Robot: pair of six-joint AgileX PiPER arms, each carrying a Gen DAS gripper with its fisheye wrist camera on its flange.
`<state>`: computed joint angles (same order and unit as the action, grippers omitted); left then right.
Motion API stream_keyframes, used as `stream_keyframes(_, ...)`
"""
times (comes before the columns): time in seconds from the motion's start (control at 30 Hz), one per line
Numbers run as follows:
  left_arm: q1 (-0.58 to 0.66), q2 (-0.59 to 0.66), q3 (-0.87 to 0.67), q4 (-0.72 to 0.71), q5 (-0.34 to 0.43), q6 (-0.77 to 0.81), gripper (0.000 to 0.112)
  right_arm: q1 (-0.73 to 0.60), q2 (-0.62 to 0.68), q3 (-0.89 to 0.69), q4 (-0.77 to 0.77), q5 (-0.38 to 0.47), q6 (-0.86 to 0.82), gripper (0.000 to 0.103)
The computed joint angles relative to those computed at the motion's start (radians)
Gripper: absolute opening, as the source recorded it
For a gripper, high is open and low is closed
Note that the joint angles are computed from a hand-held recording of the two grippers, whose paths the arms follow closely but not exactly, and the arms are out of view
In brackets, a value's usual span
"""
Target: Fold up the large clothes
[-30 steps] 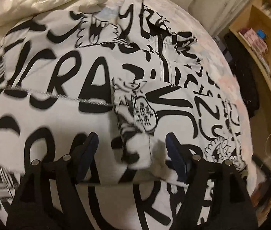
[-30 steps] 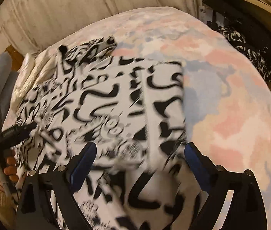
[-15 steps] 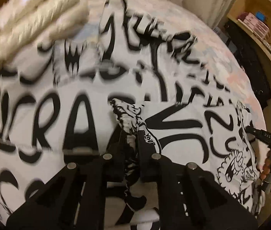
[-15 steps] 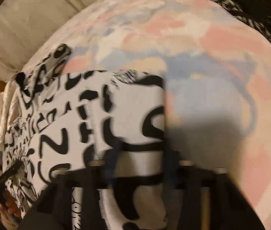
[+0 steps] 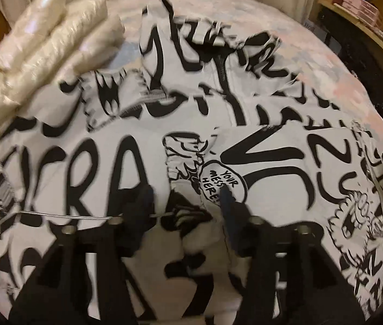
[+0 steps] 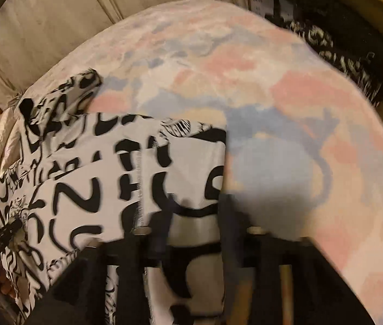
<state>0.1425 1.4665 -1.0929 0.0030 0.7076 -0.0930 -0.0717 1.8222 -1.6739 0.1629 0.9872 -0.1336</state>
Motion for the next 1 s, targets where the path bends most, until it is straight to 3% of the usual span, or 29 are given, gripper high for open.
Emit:
stream_keyframes(0.1,0.005,-0.092,0.02,-0.034,0.017,0.084,0.051,0.031,-0.13,0.081,0.026,-0.009,-0.025,0.09)
stream_keyframes(0.13,0.012,-0.111,0.01,-0.07,0.041,0.115,0.051,0.04,-0.17,0.106,0.04,-0.008,-0.028,0.093)
stream_keyframes(0.27,0.024,-0.133,-0.046,-0.188,0.159,0.124,0.051,0.107,-0.322,0.229,0.081,-0.049,0.038,0.094)
stream_keyframes(0.37,-0.044,-0.139,-0.037,-0.17,0.139,0.053,0.051,0.214,-0.356,0.266,0.025,-0.019,0.192,0.093)
stream_keyframes(0.43,-0.109,-0.144,-0.008,-0.111,0.098,-0.039,0.051,0.293,-0.329,0.27,0.059,0.02,0.187,0.088)
stream_keyframes(0.5,-0.148,-0.125,0.023,-0.111,0.053,-0.09,0.051,0.39,-0.331,0.316,-0.01,-0.008,0.234,0.085)
stream_keyframes(0.57,-0.214,-0.095,0.063,-0.003,0.003,-0.226,0.049,0.472,-0.303,0.359,-0.077,-0.037,0.296,0.085)
stream_keyframes(0.7,-0.276,-0.057,0.139,0.146,-0.055,-0.362,0.048,0.499,-0.283,0.463,-0.121,-0.09,0.328,0.077)
stream_keyframes(0.87,-0.252,-0.102,0.201,0.158,-0.088,-0.318,0.048,0.463,-0.375,0.559,-0.333,-0.116,0.433,0.077)
stream_keyframes(0.93,-0.194,-0.123,0.216,0.035,-0.095,-0.187,0.048,0.354,-0.433,0.607,-0.262,-0.133,0.328,0.062)
stream_keyframes(0.97,-0.173,-0.132,0.22,-0.007,-0.094,-0.14,0.048,0.3,-0.45,0.615,-0.196,-0.128,0.254,0.043)
stream_keyframes(1.0,-0.157,-0.146,0.229,-0.047,-0.091,-0.1,0.048,0.265,-0.46,0.621,-0.159,-0.129,0.209,0.034)
